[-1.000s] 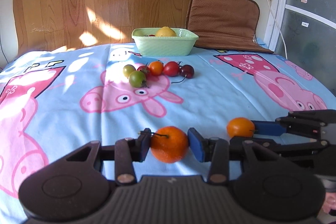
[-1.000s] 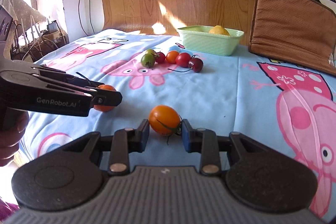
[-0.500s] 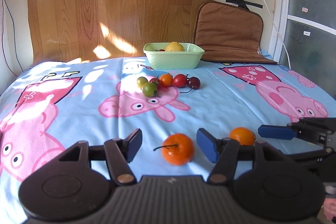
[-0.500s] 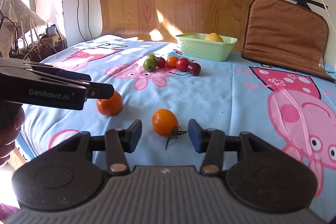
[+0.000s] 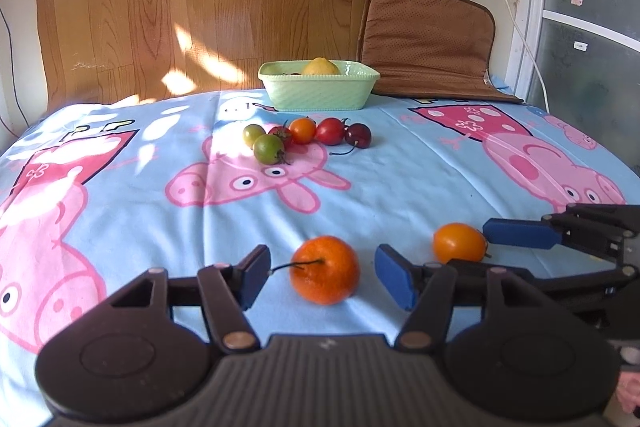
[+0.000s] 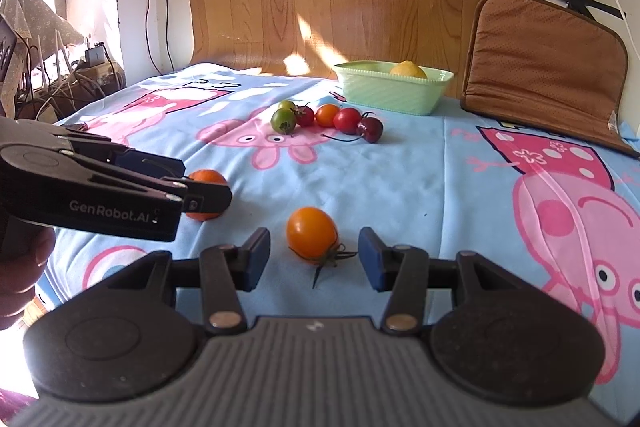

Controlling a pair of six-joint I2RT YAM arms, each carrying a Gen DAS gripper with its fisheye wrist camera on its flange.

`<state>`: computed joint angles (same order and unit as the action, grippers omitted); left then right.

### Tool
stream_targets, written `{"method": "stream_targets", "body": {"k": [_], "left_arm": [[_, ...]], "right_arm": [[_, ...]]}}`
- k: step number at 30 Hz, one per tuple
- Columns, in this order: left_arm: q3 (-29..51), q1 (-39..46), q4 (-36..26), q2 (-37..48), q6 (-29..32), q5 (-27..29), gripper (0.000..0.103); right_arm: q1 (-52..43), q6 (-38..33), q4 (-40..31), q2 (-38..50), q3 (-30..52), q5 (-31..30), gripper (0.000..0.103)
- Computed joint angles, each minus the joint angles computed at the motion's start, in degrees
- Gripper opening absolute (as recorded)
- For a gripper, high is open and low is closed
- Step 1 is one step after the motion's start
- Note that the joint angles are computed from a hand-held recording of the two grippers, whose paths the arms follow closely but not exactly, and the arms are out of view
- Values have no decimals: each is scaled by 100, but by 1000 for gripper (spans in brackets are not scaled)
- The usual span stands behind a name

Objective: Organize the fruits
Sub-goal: 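Lift the held tomatoes off the cloth with both tools, then lower both tomatoes into the green bowl and open both tools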

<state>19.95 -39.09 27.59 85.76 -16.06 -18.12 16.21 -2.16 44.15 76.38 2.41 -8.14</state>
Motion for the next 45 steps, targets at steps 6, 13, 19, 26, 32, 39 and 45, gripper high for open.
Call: {"method": "stream_targets", "body": {"k": [6,13,19,26,32,39,45], "left_arm": [[95,149,86,300,10,240,44],[114,265,126,291,21,429,39],[551,632,-238,73,320,774,39],[2273,1329,-934,567,1005,1296,39],[4696,1734,-1605,2278,1313,1589,39],[7746,2065,-2988,4521,1225,1960,39],[9416,2068,-3788,5654,1284,1741,41]], "right_arm": [[-7,-51,165,339,102,-37,51],[-10,-168,401,598,134,-100,32],[-219,-55,83,522,560,-424,32],[-501,-362,-337,990,2040,-793,32],[-968,-170,-551,2473,3978,-1011,32],[-1272,159,-1798,4333,6537,-1185,32],[-1267,90,-2355,5099,7562,-1175,33]]}}
